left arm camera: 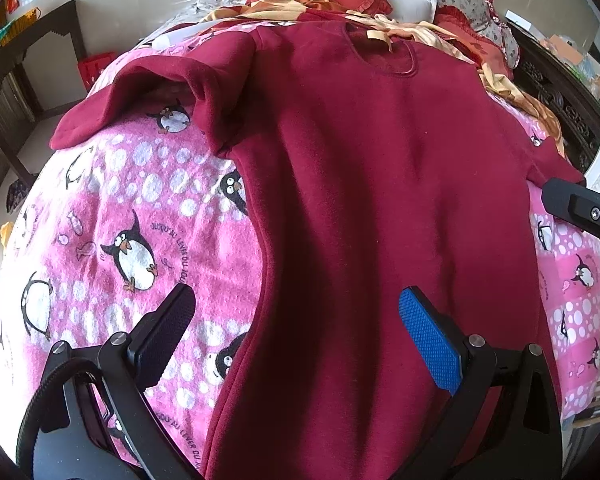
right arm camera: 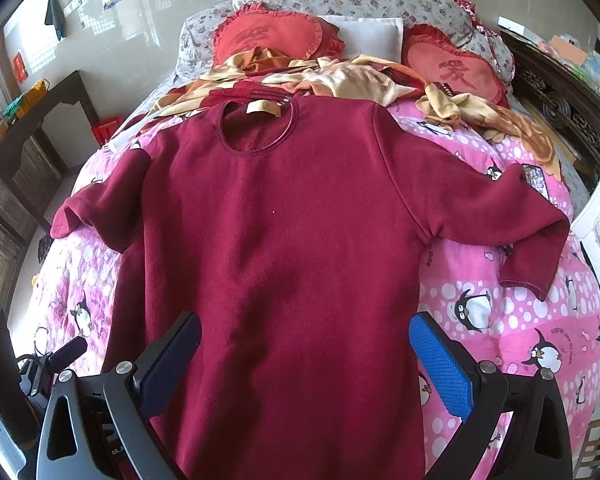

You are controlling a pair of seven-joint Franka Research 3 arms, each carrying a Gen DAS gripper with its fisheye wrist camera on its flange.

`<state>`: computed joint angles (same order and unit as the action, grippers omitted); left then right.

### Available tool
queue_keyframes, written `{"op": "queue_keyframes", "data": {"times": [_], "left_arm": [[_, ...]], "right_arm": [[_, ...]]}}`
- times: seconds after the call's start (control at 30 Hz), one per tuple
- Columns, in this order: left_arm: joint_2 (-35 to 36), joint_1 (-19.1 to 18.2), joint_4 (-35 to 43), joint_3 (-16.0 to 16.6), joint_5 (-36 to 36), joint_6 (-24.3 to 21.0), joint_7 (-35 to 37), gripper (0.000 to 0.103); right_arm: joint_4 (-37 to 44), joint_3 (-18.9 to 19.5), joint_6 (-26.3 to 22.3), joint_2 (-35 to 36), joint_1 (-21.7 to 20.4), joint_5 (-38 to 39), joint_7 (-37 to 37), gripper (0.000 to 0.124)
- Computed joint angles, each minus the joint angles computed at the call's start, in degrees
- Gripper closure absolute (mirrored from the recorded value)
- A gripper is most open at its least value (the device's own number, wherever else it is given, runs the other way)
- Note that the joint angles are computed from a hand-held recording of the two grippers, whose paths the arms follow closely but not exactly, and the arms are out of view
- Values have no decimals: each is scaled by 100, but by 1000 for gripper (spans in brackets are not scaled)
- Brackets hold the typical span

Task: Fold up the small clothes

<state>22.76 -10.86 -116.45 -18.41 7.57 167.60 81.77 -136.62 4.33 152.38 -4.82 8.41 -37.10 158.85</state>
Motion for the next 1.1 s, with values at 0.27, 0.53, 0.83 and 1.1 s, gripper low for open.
{"op": "queue_keyframes", "data": {"times": [0.27, 0.53, 0.83, 1.1], "left_arm": [[-3, -45, -14, 82, 99, 28, -87, 1], [21, -111, 38, 151, 234, 1, -211, 1], [64, -114, 88, 164, 283, -15, -274, 1], [93, -106, 154, 182, 319, -67, -272, 1]], "right_arm": [[-33, -8, 28, 0, -13, -7, -11, 21], [-52, -15, 53, 12, -20, -18, 7, 21], [-53, -26, 93, 48, -15, 2, 8, 21], [-20, -53, 82, 96, 7, 23, 0, 21]]}}
